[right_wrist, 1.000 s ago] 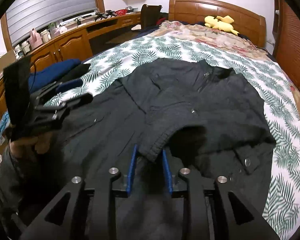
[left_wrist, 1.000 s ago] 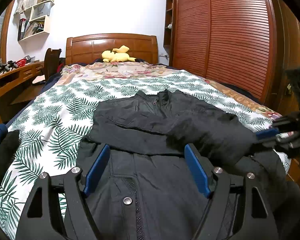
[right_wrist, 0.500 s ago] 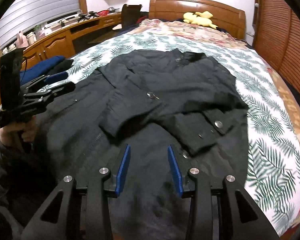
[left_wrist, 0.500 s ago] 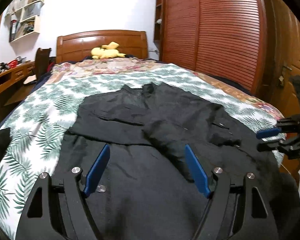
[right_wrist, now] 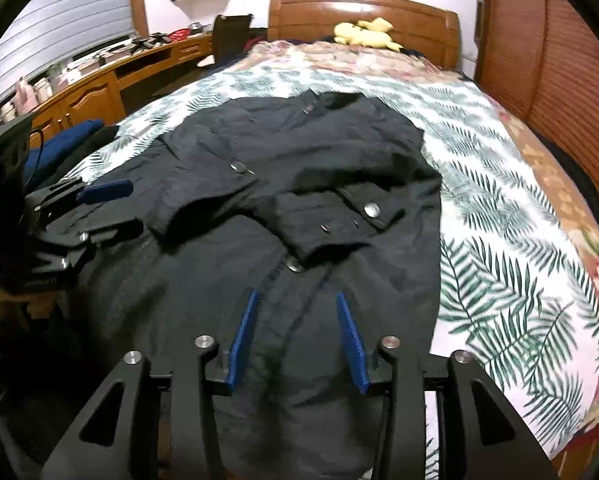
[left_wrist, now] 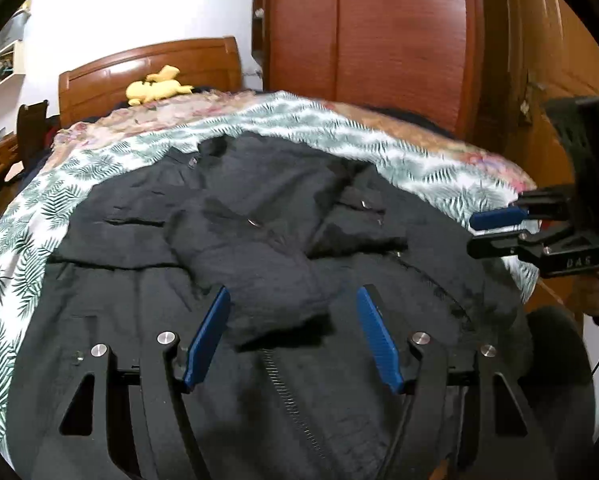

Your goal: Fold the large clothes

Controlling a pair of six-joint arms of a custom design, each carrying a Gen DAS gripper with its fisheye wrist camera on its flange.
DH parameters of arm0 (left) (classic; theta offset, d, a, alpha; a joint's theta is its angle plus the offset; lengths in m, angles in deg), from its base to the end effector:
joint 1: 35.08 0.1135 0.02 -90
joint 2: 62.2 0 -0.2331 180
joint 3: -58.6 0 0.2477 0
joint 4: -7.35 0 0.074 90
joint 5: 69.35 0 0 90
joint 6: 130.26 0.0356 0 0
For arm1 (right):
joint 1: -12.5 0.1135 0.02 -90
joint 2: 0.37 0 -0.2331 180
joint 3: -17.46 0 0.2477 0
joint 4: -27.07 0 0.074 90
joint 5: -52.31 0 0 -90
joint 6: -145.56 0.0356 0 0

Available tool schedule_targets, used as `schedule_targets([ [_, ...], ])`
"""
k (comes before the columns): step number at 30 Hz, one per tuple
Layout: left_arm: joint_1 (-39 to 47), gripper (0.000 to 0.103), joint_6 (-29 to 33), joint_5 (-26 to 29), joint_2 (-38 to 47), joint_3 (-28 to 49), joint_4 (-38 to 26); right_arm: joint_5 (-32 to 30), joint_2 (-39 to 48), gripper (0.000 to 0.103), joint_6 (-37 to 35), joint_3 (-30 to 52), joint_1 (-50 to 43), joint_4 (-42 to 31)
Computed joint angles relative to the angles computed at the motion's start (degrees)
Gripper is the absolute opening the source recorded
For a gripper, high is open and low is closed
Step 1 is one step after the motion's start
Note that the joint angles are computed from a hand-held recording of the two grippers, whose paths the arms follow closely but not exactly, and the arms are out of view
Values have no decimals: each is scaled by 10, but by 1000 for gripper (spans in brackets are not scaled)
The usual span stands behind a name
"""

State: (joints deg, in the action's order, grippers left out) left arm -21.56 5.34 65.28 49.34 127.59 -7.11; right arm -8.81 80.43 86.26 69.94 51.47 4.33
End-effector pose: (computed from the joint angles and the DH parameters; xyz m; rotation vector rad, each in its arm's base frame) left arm 0.3385 0.0557 0.0795 0.8788 2.0735 -0.4715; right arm 0.2183 0.1545 0.1443 0.0432 2.3197 -0.0218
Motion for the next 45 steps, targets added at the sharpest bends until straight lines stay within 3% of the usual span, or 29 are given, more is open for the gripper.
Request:
schedule_targets([
  [12, -66, 62, -28, -155, 25, -1, 70, -24, 15, 45, -56, -39, -35, 92],
  [15, -61, 50, -17, -172, 34, 8, 75, -40, 54, 45, -76, -30, -59, 149],
  [19, -39, 27, -19, -160, 40, 21, 74, -71, 133, 45, -90, 9, -86, 224],
  [21, -22, 24, -42, -152, 42, 30, 79, -84, 167, 45, -97, 22, -98, 257],
  [26, 19, 24, -83, -139, 58, 73, 63, -92, 232, 45, -114, 51, -100, 301],
  [31, 55, 24, -96, -136, 84, 118, 30, -104, 261, 45, -109, 84, -103, 298],
  [44, 123, 24, -66, -107, 62, 90, 33, -83, 333, 45, -119, 172, -106, 252],
  [45, 128, 28, -63, -104, 64, 95, 28, -76, 331, 45, -114, 176, -99, 244],
])
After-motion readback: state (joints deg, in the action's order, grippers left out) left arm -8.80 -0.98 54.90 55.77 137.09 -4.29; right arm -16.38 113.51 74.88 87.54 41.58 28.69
